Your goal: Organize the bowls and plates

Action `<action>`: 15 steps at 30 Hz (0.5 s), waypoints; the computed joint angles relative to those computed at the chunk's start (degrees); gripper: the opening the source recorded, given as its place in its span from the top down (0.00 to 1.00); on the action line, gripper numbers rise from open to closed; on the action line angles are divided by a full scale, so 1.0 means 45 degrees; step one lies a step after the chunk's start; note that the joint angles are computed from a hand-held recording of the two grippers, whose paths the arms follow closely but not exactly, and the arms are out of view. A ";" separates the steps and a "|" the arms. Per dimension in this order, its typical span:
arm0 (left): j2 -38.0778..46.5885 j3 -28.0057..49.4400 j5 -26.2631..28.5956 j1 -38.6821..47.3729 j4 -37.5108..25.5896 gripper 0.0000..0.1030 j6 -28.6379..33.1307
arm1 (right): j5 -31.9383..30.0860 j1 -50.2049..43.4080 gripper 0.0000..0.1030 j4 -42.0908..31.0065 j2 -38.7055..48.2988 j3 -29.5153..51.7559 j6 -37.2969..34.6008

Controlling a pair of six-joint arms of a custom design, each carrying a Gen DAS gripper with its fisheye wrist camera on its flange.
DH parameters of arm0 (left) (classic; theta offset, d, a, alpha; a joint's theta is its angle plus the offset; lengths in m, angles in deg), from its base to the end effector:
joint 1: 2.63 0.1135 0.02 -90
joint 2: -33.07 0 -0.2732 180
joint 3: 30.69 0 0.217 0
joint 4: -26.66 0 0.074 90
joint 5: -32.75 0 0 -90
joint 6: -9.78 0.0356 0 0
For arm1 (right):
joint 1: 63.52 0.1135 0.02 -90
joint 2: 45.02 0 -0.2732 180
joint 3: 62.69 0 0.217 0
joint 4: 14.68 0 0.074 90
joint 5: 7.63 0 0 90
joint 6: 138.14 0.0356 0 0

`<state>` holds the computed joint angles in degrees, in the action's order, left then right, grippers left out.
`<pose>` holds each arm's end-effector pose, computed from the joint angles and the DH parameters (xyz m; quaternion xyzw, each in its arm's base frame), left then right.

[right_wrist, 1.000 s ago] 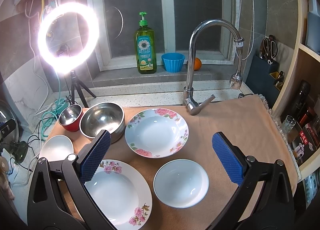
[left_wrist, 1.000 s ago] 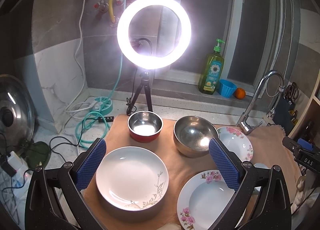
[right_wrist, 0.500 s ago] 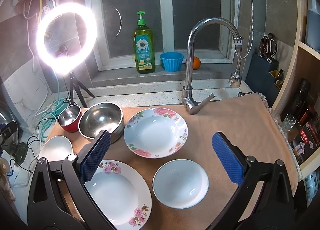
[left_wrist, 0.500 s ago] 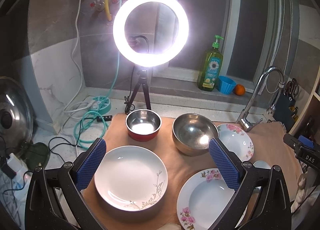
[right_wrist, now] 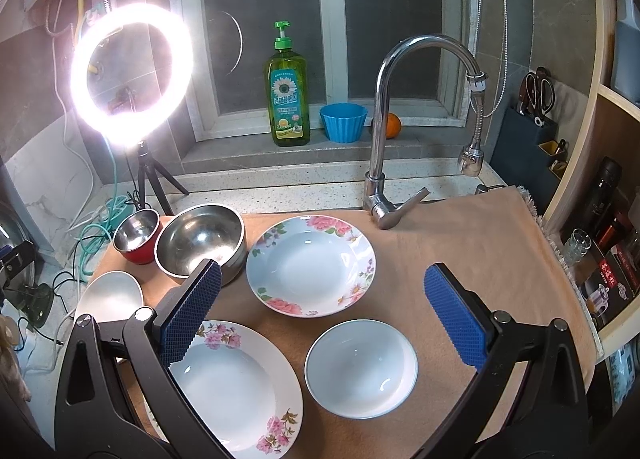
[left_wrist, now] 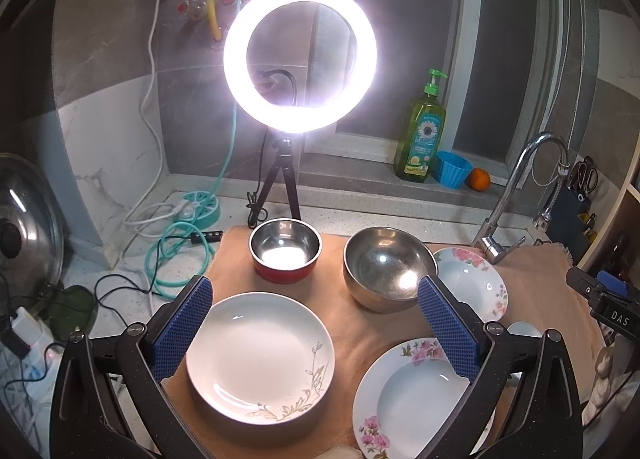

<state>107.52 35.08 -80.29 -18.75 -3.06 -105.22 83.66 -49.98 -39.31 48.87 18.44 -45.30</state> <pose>0.2392 -0.0546 0.2776 -0.1550 0.8728 0.0186 0.4624 0.3281 0.0782 0.2716 -0.0786 0.8930 0.0531 0.4400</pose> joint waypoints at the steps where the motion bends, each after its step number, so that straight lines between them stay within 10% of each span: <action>1: 0.0013 0.0000 0.0034 0.0000 0.0019 0.01 0.0004 | -0.0002 -0.0016 0.00 0.0017 0.0011 -0.0009 -0.0003; 15: 0.0217 0.0134 0.0346 0.0169 0.0048 0.01 0.0077 | -0.0036 -0.0050 0.00 0.0086 0.0155 0.0021 -0.0028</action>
<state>108.49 35.69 -78.74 -17.99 -2.85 -104.87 83.50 -50.21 -38.92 49.57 18.53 -45.42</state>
